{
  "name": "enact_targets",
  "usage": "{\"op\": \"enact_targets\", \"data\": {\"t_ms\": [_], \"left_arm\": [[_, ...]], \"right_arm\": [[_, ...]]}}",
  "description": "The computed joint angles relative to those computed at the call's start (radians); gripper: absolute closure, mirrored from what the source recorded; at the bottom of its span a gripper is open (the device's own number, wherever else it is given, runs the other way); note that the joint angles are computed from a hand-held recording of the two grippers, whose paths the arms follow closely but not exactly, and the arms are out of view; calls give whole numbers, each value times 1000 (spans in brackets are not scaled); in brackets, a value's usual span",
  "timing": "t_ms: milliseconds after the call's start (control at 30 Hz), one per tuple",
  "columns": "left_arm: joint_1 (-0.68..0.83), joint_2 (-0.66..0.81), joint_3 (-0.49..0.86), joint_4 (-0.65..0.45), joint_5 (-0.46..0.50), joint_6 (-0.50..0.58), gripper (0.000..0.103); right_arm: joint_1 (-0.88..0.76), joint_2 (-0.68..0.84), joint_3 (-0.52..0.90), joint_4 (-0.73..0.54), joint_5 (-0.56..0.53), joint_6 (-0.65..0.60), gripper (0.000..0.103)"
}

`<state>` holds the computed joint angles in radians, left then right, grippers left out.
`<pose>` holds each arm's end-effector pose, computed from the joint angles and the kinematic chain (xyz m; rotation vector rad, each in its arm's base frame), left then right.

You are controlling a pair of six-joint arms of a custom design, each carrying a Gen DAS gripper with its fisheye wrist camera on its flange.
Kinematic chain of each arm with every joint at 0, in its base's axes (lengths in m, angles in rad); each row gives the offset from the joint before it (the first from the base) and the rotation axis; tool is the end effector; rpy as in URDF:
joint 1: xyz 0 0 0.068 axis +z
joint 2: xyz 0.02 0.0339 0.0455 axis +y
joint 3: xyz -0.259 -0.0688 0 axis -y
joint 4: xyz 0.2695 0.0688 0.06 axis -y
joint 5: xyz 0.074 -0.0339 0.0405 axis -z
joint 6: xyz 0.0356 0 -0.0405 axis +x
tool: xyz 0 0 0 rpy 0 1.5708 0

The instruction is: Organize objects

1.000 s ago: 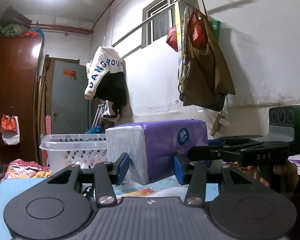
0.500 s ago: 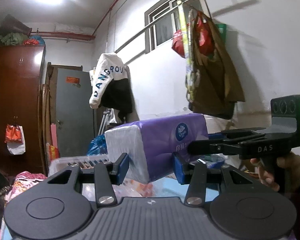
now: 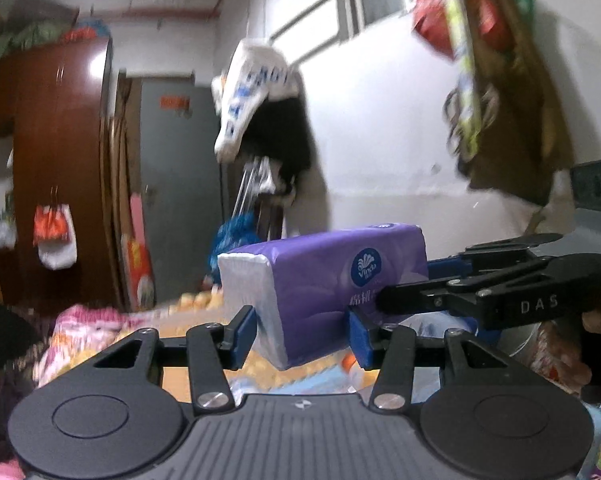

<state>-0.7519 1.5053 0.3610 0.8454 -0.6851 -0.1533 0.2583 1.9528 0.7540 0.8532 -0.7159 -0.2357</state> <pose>0.2098 -0.1654 0.1215 0.0754 1.7993 -0.0037 0.3472 0.1159 0.0904 -0.9115 1.6525 0.6972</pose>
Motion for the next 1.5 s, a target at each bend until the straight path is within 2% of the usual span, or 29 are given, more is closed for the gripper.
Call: {"op": "enact_targets", "data": {"t_ms": [100, 133, 167, 200, 233, 300, 333, 467, 500, 533, 567, 633, 700, 800, 833, 900, 1000, 1100, 1200, 1233, 1300, 1367, 1500], "left_arm": [[57, 66, 48, -22, 17, -21, 50], [60, 79, 60, -28, -24, -34, 50], [51, 89, 59, -18, -86, -50, 39], [45, 81, 48, -16, -112, -58, 29], [28, 67, 24, 3, -137, -64, 14], [-33, 31, -37, 40, -209, -77, 12], [-73, 4, -58, 21, -249, -100, 12], [-269, -69, -117, -121, -423, -239, 12], [-326, -76, -119, -201, -472, -322, 11], [-375, -79, -119, -291, -504, -424, 11], [-412, -61, -126, -318, -529, -499, 11], [-454, -49, -121, -436, -542, -650, 11], [-488, -28, -138, -476, -553, -759, 11], [-450, -21, -165, -406, -523, -732, 11], [-446, -23, -165, -424, -519, -748, 11], [-396, -9, -170, -346, -474, -678, 12], [-360, 51, -133, -358, -447, -666, 17], [-329, 97, -122, -315, -407, -646, 27], [-304, 125, -120, -280, -369, -631, 53], [-295, 132, -116, -281, -352, -630, 68], [-274, 136, -117, -285, -323, -641, 68], [-245, 128, -152, -232, -277, -655, 69], [-218, 62, -214, -211, -228, -718, 70]], "right_arm": [[17, 50, 32, -16, 52, -40, 46], [25, 53, 22, -3, 93, -51, 39], [29, 54, -10, 65, 156, -43, 21], [25, 57, -49, 142, 188, -24, 11], [7, 58, -86, 208, 184, 1, 0], [-68, 41, -162, 282, 74, 50, 0], [-97, 24, -188, 290, 28, 65, 0], [-231, 32, -344, 475, -110, 117, 0], [-253, 40, -367, 496, -132, 124, 0], [-261, 42, -388, 500, -152, 125, 0], [-264, 34, -402, 473, -184, 112, 0], [-242, 5, -410, 374, -198, 76, 0], [-188, -1, -422, 306, -175, 38, 0], [-68, -14, -394, 202, -102, -2, 0], [-37, -2, -403, 217, -82, -18, 0], [6, 32, -397, 243, -45, -48, 0], [27, 44, -397, 245, -45, -60, 0], [18, 37, -397, 234, -63, -62, 3], [62, 27, -360, 187, -29, -55, 9], [74, 26, -352, 174, -22, -61, 11], [97, 38, -337, 168, 0, -68, 14], [114, 36, -332, 151, 11, -76, 20], [170, 21, -313, 88, 54, -100, 29]]}}
